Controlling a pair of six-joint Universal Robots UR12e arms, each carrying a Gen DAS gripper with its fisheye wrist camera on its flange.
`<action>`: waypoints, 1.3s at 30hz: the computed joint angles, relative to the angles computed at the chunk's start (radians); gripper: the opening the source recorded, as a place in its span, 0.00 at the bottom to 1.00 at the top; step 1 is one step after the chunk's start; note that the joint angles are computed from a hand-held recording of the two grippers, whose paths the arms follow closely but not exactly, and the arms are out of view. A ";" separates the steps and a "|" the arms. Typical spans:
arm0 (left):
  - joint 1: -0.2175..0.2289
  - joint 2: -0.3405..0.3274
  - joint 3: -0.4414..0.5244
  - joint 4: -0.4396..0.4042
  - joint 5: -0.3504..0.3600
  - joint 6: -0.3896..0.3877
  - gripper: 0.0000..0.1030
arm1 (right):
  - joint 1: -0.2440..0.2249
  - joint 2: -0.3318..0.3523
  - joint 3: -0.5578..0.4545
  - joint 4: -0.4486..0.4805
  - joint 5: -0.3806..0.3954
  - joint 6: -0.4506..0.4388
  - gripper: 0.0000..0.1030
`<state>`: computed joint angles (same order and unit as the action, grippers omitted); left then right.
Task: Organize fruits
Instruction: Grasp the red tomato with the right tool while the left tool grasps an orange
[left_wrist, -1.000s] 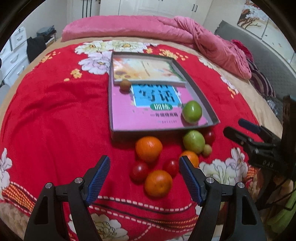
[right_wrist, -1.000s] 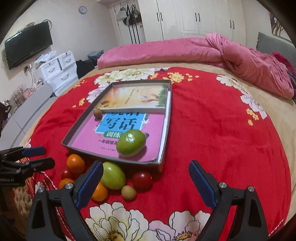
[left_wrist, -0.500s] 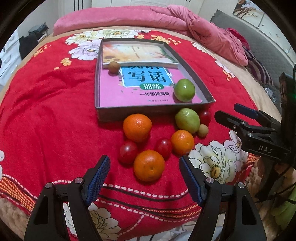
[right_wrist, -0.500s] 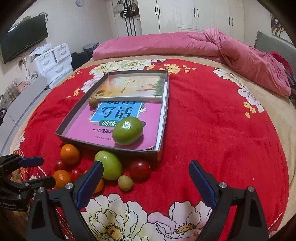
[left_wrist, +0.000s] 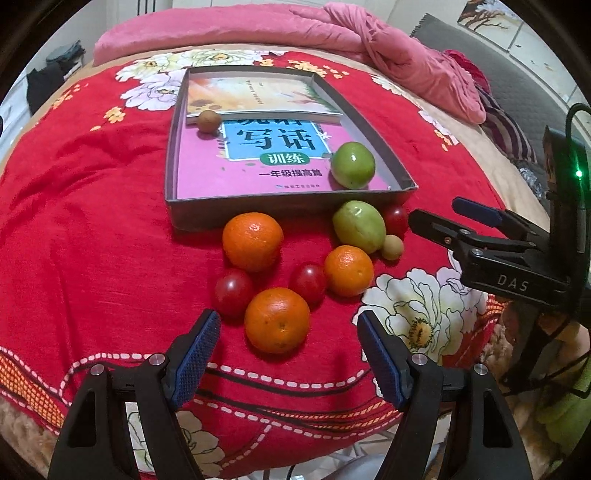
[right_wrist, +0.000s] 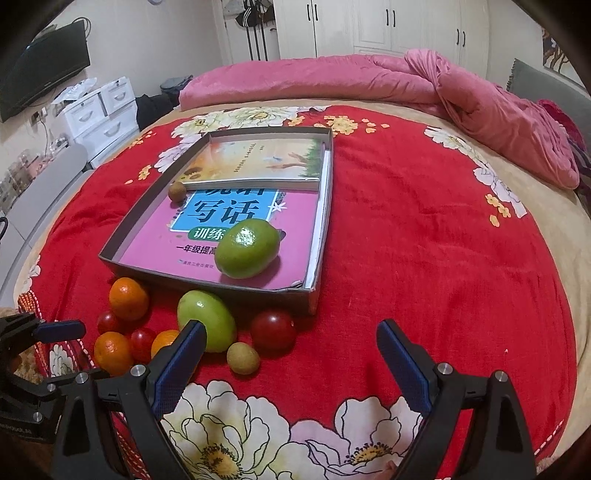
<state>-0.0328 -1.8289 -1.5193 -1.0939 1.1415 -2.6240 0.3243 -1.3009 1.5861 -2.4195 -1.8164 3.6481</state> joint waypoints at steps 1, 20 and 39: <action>0.000 0.000 0.000 -0.003 -0.004 0.004 0.76 | 0.000 0.001 -0.001 0.002 0.000 0.000 0.91; -0.007 -0.003 -0.001 -0.010 -0.008 0.024 0.64 | -0.001 0.016 -0.015 0.021 0.014 -0.012 0.86; -0.015 -0.007 -0.007 0.030 0.029 0.022 0.55 | -0.018 0.022 -0.020 0.059 0.099 0.010 0.64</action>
<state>-0.0473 -1.8361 -1.5265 -1.0643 1.1701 -2.6024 0.3058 -1.2788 1.5657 -2.3605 -1.7175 3.6584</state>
